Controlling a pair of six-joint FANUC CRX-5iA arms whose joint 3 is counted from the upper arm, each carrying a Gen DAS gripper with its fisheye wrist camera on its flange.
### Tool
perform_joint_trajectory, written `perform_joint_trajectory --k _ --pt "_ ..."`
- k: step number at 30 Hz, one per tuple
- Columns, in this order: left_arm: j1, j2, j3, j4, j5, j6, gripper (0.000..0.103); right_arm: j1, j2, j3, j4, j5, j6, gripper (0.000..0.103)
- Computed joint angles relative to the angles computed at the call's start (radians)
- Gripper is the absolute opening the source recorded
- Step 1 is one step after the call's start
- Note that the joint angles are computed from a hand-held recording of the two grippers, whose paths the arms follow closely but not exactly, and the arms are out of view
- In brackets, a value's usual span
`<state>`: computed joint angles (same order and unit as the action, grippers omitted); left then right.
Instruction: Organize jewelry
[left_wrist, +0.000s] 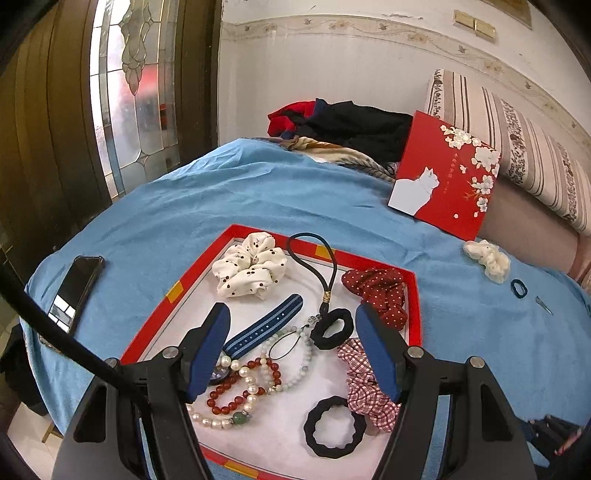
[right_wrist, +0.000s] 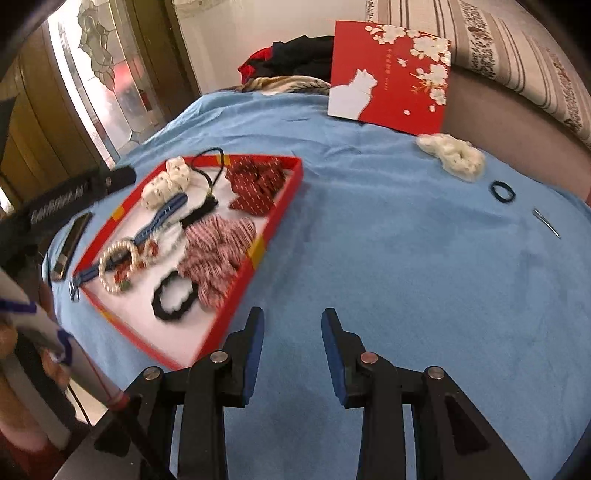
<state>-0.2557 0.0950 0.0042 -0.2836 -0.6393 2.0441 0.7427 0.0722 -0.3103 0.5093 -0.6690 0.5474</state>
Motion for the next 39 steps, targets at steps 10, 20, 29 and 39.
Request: perform_joint_trajectory --k 10,20,29,39 --pt "0.023 0.007 0.003 0.033 -0.001 -0.022 0.069 -0.055 0.113 0.165 -0.119 0.024 0.066 0.038" --pt "0.056 0.015 -0.003 0.08 -0.008 -0.026 0.069 -0.068 0.261 0.325 -0.144 -0.078 0.122 0.037" --pt "0.046 0.016 0.004 0.059 -0.009 -0.014 0.069 -0.069 0.294 0.365 -0.147 -0.131 0.133 0.01" --pt "0.071 0.013 -0.01 0.105 0.007 -0.064 0.069 -0.057 0.253 0.3 -0.103 -0.137 0.007 0.009"
